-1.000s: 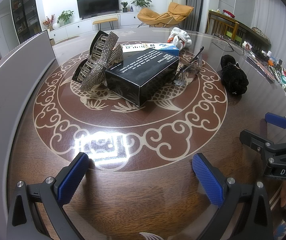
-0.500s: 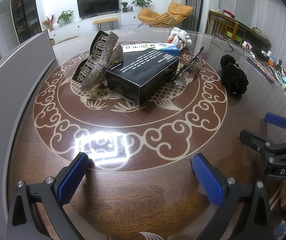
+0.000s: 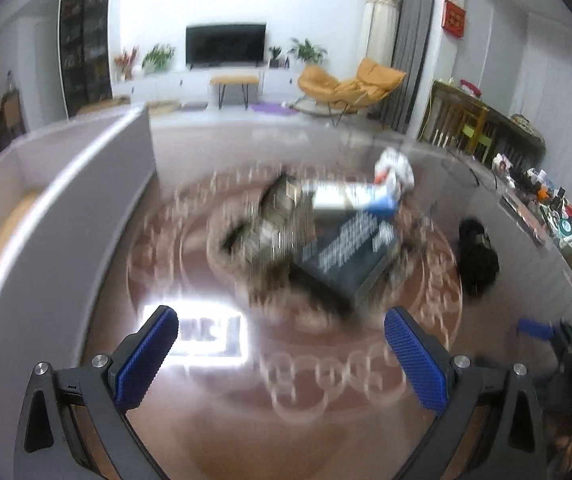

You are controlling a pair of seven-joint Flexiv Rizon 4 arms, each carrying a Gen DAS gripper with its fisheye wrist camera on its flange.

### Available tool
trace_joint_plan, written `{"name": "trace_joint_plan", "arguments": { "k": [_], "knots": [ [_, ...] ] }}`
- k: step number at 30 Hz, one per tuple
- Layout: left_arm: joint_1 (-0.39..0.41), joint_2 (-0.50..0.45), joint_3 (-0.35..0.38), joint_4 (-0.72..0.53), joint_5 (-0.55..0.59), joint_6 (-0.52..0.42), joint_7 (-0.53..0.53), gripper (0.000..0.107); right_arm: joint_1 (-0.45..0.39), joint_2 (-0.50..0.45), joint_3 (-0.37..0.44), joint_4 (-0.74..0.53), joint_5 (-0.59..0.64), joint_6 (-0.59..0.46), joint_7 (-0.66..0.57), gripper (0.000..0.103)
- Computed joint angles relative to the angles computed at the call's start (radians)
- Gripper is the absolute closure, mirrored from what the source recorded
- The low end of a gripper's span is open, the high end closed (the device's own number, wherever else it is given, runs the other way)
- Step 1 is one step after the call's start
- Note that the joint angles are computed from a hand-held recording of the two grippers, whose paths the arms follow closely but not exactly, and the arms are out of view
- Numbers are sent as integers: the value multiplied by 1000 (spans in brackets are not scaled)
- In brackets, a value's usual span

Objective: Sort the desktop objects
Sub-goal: 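Lower the left tool onto the rhinestone hair claw clip and close on it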

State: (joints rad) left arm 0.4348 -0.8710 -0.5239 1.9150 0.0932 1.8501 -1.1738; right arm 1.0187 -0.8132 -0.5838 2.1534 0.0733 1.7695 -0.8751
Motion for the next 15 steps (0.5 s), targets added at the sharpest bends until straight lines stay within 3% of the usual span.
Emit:
{"name": "trace_joint_plan", "arguments": {
  "k": [4,7,13,15],
  "knots": [
    [-101,-21,68,-144,-65,-146,65,4,0,-1,0,-1,0,0,0,0],
    [-226,-50,193,-267,-131,-206,96,4,0,0,0,0,1,0,0,0],
    [-234,-138,161,-430,-270,-335,157,4,0,-2,1,-2,1,0,0,0],
    [-281,-160,207,-484,-297,-383,168,4,0,-2,0,-1,1,0,0,0]
  ]
}}
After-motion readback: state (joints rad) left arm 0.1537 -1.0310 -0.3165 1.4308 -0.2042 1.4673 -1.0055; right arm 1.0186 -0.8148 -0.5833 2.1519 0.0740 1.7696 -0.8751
